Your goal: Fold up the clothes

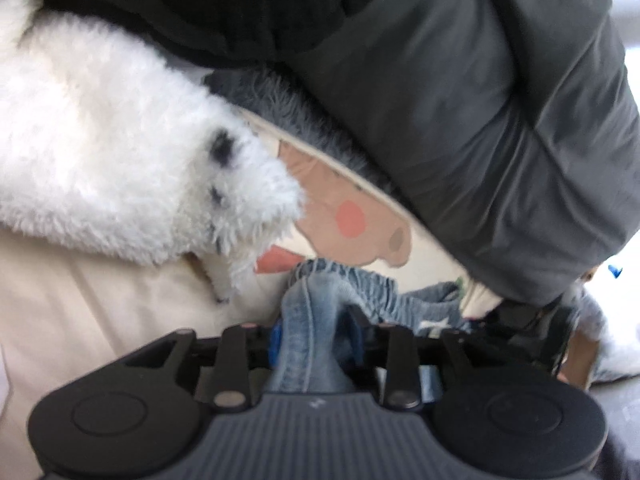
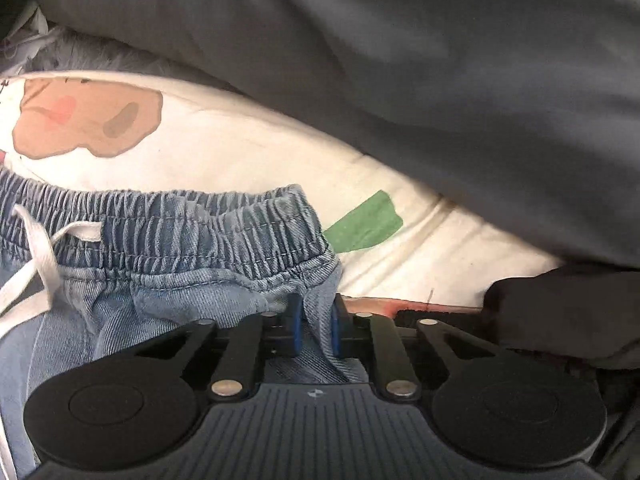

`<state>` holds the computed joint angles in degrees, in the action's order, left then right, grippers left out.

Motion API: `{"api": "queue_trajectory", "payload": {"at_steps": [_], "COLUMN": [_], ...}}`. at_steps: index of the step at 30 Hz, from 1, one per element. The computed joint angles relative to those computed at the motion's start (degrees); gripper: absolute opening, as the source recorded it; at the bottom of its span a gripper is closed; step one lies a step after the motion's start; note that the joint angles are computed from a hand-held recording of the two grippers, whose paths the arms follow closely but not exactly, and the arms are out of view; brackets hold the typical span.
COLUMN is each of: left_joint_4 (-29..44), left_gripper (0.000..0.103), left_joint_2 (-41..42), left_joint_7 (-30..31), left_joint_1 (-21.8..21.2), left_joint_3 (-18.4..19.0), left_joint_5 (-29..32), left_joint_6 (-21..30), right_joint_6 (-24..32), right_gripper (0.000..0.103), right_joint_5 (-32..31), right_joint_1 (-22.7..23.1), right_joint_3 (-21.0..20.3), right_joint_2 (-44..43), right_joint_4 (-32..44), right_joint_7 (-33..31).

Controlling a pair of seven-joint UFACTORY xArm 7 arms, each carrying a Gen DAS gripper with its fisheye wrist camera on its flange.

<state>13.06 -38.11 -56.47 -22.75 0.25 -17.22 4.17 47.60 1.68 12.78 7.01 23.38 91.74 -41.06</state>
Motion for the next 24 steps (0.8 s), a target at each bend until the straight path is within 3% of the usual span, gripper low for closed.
{"api": "queue_trajectory", "payload": {"at_steps": [1, 2, 8, 12, 16, 20, 24], "left_joint_4": [-0.4, -0.9, 0.2, 1.6, 3.4, 3.4, 4.6], "left_gripper": [0.052, 0.054, 0.054, 0.045, 0.029, 0.023, 0.019], "left_joint_2": [-0.4, -0.8, 0.9, 4.8, 5.6, 3.6, 0.6], "left_joint_7": [-0.6, -1.3, -3.1, -5.6, -8.4, -8.4, -7.8], "left_joint_1": [-0.1, -0.1, 1.8, 2.3, 8.8, 10.7, 14.2], "left_joint_3": [-0.1, -0.2, -1.8, -1.8, -8.7, -11.3, -14.7], "left_joint_5": [-0.5, -0.8, 0.6, -0.2, 4.0, 8.2, 13.5], "left_joint_6": [-0.8, -1.7, -0.7, -1.8, 0.8, 1.4, 3.1], "right_joint_6": [-0.5, -1.1, -4.0, -4.5, -6.9, -11.5, -12.5], "right_gripper": [0.009, 0.009, 0.007, 0.007, 0.004, 0.002, 0.002], "right_joint_5": [0.5, 1.0, 1.7, 1.3, 0.7, 2.0, 2.0], "right_joint_1": [-0.3, -0.6, -1.0, -0.8, -0.3, -1.0, -1.0], "right_joint_3": [0.1, 0.2, 0.2, 0.0, -0.1, 0.2, 0.1], "right_joint_2": [-0.5, -1.1, -4.0, -3.9, -3.2, -4.8, -5.3], "right_joint_4": [-0.6, -1.2, -4.5, -4.1, -3.6, -5.5, -4.9], "right_joint_7": [-0.1, -0.1, -1.0, -0.5, 1.0, 1.4, 2.1]}}
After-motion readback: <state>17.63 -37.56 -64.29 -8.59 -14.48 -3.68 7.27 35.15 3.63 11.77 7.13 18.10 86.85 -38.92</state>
